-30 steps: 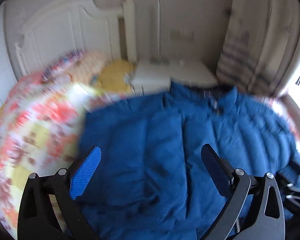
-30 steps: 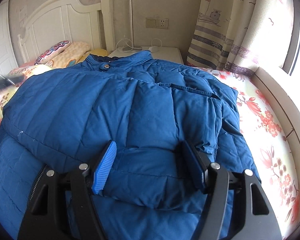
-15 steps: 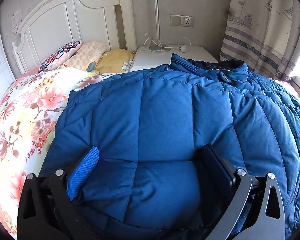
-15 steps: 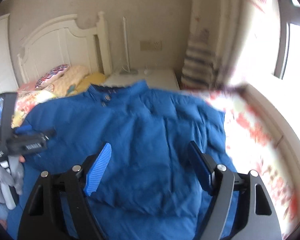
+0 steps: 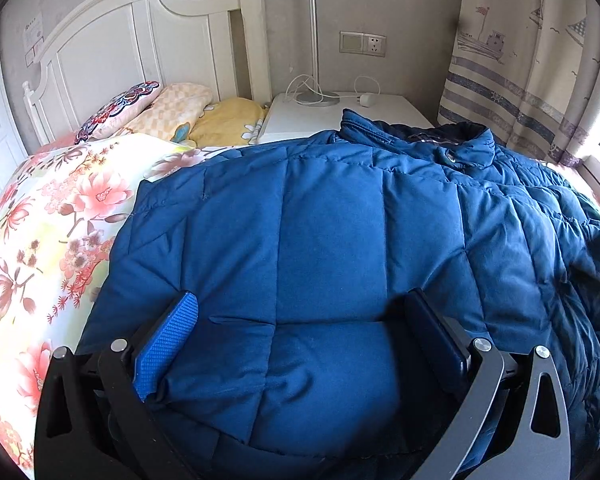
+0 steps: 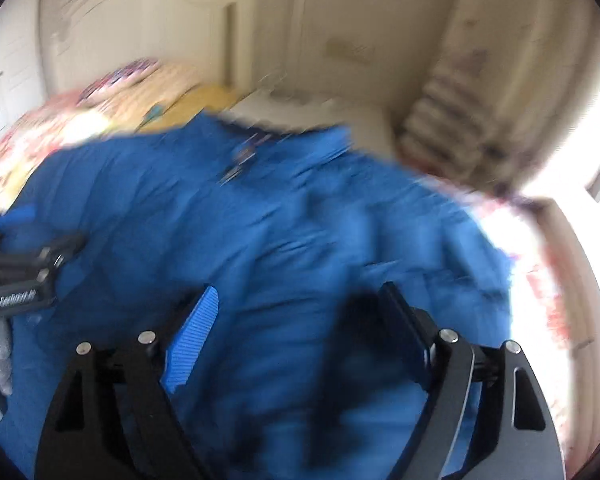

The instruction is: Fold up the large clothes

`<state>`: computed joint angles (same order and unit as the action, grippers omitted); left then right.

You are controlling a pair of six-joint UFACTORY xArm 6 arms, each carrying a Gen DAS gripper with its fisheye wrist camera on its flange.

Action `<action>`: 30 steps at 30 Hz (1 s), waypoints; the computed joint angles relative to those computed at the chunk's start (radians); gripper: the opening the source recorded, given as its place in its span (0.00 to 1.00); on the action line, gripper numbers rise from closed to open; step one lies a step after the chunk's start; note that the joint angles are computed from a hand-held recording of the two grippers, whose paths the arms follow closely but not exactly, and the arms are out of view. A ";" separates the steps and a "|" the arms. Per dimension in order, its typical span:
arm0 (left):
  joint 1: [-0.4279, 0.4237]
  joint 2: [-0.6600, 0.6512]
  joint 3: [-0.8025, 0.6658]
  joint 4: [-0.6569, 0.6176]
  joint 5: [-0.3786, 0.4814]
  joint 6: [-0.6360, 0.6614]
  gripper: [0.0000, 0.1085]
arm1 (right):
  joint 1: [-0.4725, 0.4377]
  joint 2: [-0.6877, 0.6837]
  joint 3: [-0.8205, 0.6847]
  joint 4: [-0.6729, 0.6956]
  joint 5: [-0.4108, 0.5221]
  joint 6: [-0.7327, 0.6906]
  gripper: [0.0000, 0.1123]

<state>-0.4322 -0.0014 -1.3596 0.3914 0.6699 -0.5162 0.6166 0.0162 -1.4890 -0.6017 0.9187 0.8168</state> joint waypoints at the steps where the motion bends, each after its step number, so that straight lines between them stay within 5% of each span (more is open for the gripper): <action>1: 0.001 0.000 0.000 -0.001 -0.001 0.001 0.91 | -0.022 -0.038 0.034 -0.032 -0.007 0.069 0.72; 6: -0.002 -0.001 -0.001 0.003 0.003 0.002 0.91 | -0.115 -0.080 0.151 0.053 -0.084 0.057 0.73; 11: -0.003 0.002 -0.006 -0.002 0.004 0.003 0.91 | -0.110 -0.081 0.125 0.071 -0.040 0.051 0.72; 16: -0.003 0.007 -0.013 -0.002 0.009 0.004 0.91 | -0.064 -0.143 0.154 -0.139 -0.014 0.266 0.75; 19: -0.002 0.006 -0.011 -0.003 0.005 0.004 0.91 | -0.077 -0.085 0.128 -0.054 0.025 0.144 0.81; 23: -0.002 0.006 -0.011 -0.007 0.006 0.005 0.91 | -0.145 -0.120 0.200 0.115 -0.093 0.091 0.84; 30: 0.005 0.012 -0.016 -0.026 0.002 0.019 0.91 | -0.166 -0.111 0.211 0.179 -0.136 0.071 0.86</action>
